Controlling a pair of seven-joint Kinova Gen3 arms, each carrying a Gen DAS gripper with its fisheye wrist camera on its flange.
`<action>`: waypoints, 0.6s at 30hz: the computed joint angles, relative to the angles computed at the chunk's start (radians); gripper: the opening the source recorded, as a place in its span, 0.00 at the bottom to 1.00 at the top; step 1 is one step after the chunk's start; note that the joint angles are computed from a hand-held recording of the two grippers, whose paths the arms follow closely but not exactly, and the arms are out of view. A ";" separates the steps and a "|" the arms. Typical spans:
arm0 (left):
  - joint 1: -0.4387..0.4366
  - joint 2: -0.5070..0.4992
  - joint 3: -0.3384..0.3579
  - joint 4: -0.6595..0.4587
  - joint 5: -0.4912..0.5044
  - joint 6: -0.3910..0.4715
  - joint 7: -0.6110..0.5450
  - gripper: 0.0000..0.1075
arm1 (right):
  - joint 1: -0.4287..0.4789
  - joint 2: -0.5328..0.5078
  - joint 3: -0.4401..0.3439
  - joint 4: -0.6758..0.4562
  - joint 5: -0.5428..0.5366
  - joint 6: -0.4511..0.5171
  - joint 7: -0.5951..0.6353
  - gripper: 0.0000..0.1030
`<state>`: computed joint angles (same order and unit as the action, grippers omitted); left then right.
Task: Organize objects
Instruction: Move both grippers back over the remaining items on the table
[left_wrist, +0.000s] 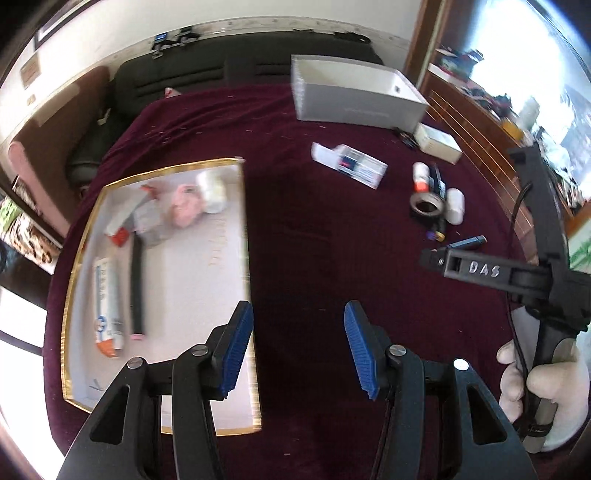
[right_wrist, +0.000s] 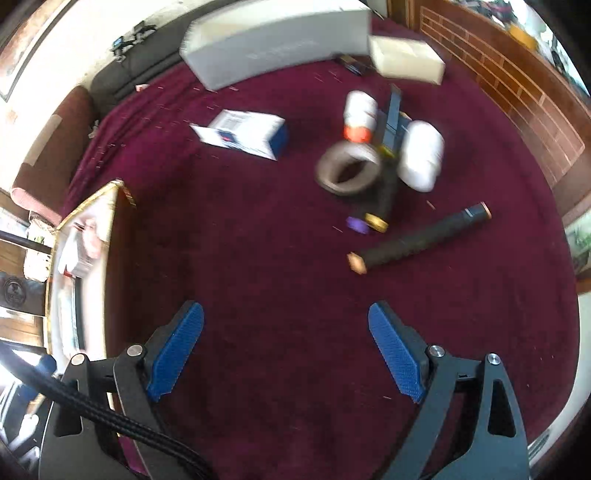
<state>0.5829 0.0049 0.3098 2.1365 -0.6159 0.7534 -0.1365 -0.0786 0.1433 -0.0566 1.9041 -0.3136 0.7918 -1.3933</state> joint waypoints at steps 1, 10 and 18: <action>0.009 0.022 0.010 -0.014 -0.013 0.008 0.017 0.42 | 0.012 0.008 0.007 0.007 -0.001 0.001 0.011 0.89; 0.115 0.165 -0.047 -0.094 -0.006 -0.014 0.027 0.42 | 0.110 0.042 0.042 0.018 -0.011 0.027 0.103 0.89; 0.169 0.223 -0.099 -0.132 0.027 -0.011 -0.007 0.42 | 0.156 0.050 0.046 0.004 -0.042 0.040 0.162 0.89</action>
